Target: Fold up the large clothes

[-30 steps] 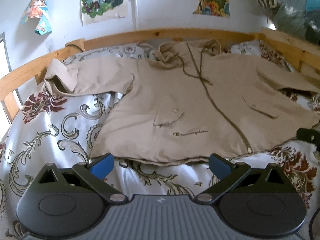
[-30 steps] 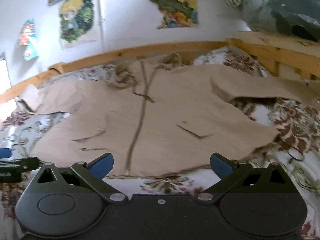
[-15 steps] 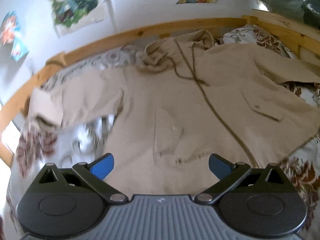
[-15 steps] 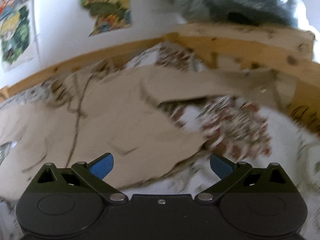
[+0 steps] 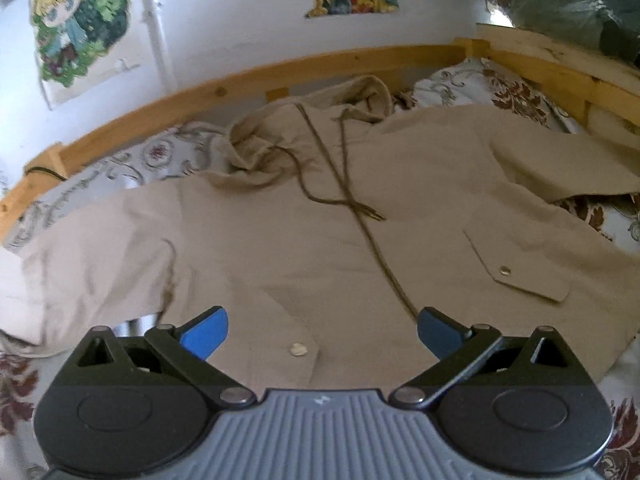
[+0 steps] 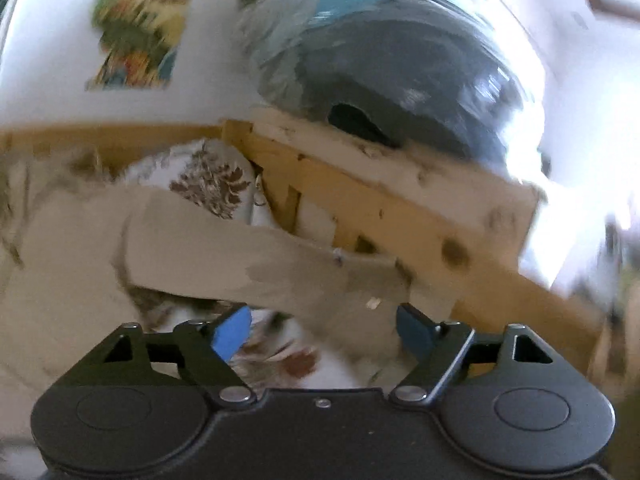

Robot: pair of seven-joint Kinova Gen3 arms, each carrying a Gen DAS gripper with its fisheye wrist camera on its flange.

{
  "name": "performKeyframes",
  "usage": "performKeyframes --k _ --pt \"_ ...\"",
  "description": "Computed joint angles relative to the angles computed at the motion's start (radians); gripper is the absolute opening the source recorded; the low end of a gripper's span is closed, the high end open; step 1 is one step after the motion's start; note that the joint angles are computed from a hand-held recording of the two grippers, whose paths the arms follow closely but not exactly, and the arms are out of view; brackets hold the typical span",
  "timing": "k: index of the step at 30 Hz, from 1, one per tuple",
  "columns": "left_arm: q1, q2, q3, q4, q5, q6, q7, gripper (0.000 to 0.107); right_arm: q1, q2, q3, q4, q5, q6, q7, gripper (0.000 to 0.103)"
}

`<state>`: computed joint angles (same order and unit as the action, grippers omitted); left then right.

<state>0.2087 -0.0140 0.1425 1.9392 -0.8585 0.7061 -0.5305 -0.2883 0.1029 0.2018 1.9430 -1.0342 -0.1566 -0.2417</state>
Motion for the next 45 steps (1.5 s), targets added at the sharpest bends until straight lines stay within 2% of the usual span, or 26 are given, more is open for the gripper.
performKeyframes --k 3,7,8,9,13,17,19,22,23,24,25,28,30,31,34,36,40,43,45 --pt "-0.02 0.011 -0.022 0.016 0.034 -0.05 -0.077 0.102 -0.081 0.091 0.111 -0.076 0.073 0.014 0.122 0.077" --pt "-0.029 0.012 -0.032 0.038 0.005 -0.042 -0.087 0.102 -0.197 0.209 0.297 -0.197 0.095 0.098 0.275 0.075" --pt "-0.033 0.008 -0.034 0.043 0.002 -0.037 -0.085 0.102 -0.228 0.237 0.343 -0.218 0.126 0.11 0.291 0.071" --pt "-0.038 0.006 -0.036 0.045 -0.001 -0.03 -0.083 0.102 -0.257 0.264 0.389 -0.241 0.163 0.133 0.291 0.067" --pt "-0.06 -0.001 -0.047 0.031 0.05 0.003 -0.142 0.102 -0.349 0.375 0.574 -0.36 0.302 0.28 0.176 0.066" --pt "-0.076 -0.016 -0.043 0.033 0.058 0.016 -0.182 0.102 -0.418 0.503 0.748 -0.469 0.327 0.413 0.144 0.06" --pt "-0.079 -0.021 -0.035 0.039 0.038 0.017 -0.17 0.102 -0.44 0.565 0.834 -0.521 0.316 0.494 0.129 0.053" --pt "-0.082 -0.022 -0.028 0.038 0.034 0.016 -0.162 0.102 -0.453 0.658 0.951 -0.583 0.214 0.58 0.126 0.042" --pt "-0.084 -0.021 -0.028 0.036 0.04 0.014 -0.162 0.102 -0.452 0.681 0.978 -0.602 0.198 0.606 0.115 0.031" --pt "-0.085 -0.02 -0.029 0.033 0.045 0.012 -0.162 0.102 -0.451 0.701 1.003 -0.618 0.184 0.634 0.112 0.014" --pt "-0.086 -0.02 -0.029 0.031 0.05 0.009 -0.16 0.102 -0.454 0.719 1.035 -0.631 0.154 0.662 0.12 0.002" --pt "-0.089 -0.026 -0.029 0.03 0.055 -0.008 -0.147 0.102 -0.456 0.72 1.096 -0.68 0.125 0.775 0.066 0.0" --pt "-0.093 -0.034 -0.029 0.033 0.058 -0.023 -0.154 0.102 -0.433 0.684 1.082 -0.74 0.155 0.856 -0.016 0.0" --pt "-0.094 -0.039 -0.026 0.035 0.055 -0.029 -0.156 0.102 -0.416 0.648 1.048 -0.771 0.179 0.897 -0.056 0.0" --pt "-0.098 -0.051 -0.015 0.045 0.04 -0.048 -0.151 0.102 -0.372 0.521 0.909 -0.854 0.242 1.019 -0.178 0.0" --pt "-0.102 -0.06 -0.01 0.05 0.045 -0.062 -0.15 0.102 -0.348 0.451 0.816 -0.895 0.235 1.1 -0.256 0.0" --pt "-0.115 -0.086 -0.006 0.069 0.079 -0.108 -0.171 0.102 -0.277 0.377 0.631 -0.982 0.088 1.263 -0.317 0.0" --pt "-0.133 -0.115 -0.013 0.094 0.133 -0.158 -0.231 0.102 -0.214 0.413 0.492 -1.114 -0.034 1.384 -0.386 0.0" --pt "-0.151 -0.133 -0.019 0.113 0.178 -0.187 -0.279 0.102 -0.191 0.463 0.4 -1.206 -0.102 1.416 -0.425 0.0"
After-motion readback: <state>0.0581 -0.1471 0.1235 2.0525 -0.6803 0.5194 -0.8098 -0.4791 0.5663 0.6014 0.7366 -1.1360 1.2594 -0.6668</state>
